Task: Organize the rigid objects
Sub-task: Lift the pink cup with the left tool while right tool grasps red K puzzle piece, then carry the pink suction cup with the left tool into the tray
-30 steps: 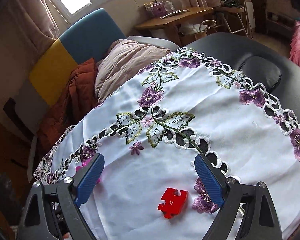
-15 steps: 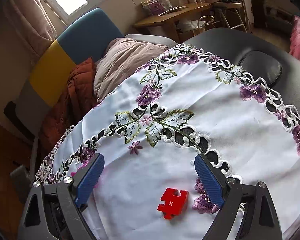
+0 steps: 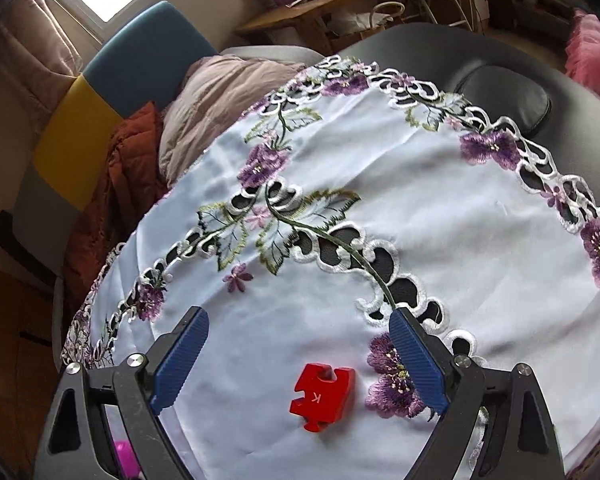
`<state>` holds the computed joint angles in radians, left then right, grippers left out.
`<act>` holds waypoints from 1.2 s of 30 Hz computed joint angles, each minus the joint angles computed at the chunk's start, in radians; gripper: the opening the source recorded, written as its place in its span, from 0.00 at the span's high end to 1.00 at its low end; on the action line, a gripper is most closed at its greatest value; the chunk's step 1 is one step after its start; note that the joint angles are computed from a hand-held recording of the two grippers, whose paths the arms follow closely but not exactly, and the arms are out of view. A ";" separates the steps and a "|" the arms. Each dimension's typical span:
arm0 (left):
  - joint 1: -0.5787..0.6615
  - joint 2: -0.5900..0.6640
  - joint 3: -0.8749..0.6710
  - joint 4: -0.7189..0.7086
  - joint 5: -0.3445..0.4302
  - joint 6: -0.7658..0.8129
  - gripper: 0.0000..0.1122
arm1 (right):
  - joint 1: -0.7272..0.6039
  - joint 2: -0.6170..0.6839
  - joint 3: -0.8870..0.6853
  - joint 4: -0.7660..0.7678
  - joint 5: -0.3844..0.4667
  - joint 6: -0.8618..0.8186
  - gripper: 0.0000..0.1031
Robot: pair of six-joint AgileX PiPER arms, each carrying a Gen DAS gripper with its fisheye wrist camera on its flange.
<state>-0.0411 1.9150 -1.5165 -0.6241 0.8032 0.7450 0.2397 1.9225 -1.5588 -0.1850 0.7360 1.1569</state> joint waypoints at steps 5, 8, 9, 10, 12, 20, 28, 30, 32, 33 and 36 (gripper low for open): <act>0.067 -0.102 0.125 -0.074 0.009 0.083 0.48 | 0.026 0.078 -0.120 0.011 0.142 -0.093 0.11; 0.113 -0.153 0.173 -0.108 0.025 0.126 0.48 | 0.048 0.116 -0.180 0.005 0.215 -0.135 0.11; 0.131 -0.169 0.186 -0.124 0.030 0.145 0.48 | 0.054 0.127 -0.197 -0.002 0.238 -0.143 0.11; 0.147 -0.184 0.198 -0.139 0.034 0.163 0.48 | 0.060 0.140 -0.217 -0.010 0.265 -0.149 0.11; 0.177 -0.212 0.219 -0.161 0.039 0.188 0.48 | 0.065 0.171 -0.259 -0.021 0.321 -0.164 0.19; 0.298 -0.261 0.246 -0.238 0.084 0.257 0.48 | 0.088 0.232 -0.342 -0.035 0.445 -0.213 0.63; 0.444 -0.285 0.256 -0.295 0.100 0.297 0.48 | 0.147 0.203 -0.330 0.032 0.214 -0.427 0.63; 0.475 -0.281 0.255 -0.299 0.097 0.300 0.48 | 0.166 0.236 -0.378 0.082 0.220 -0.506 0.63; 0.506 -0.271 0.251 -0.298 0.096 0.297 0.48 | 0.189 0.276 -0.433 0.114 0.257 -0.588 0.63; 0.520 -0.267 0.250 -0.297 0.095 0.294 0.48 | 0.200 0.303 -0.475 0.116 0.284 -0.620 0.63; 0.553 -0.255 0.247 -0.293 0.087 0.284 0.48 | 0.228 0.358 -0.557 0.112 0.342 -0.664 0.63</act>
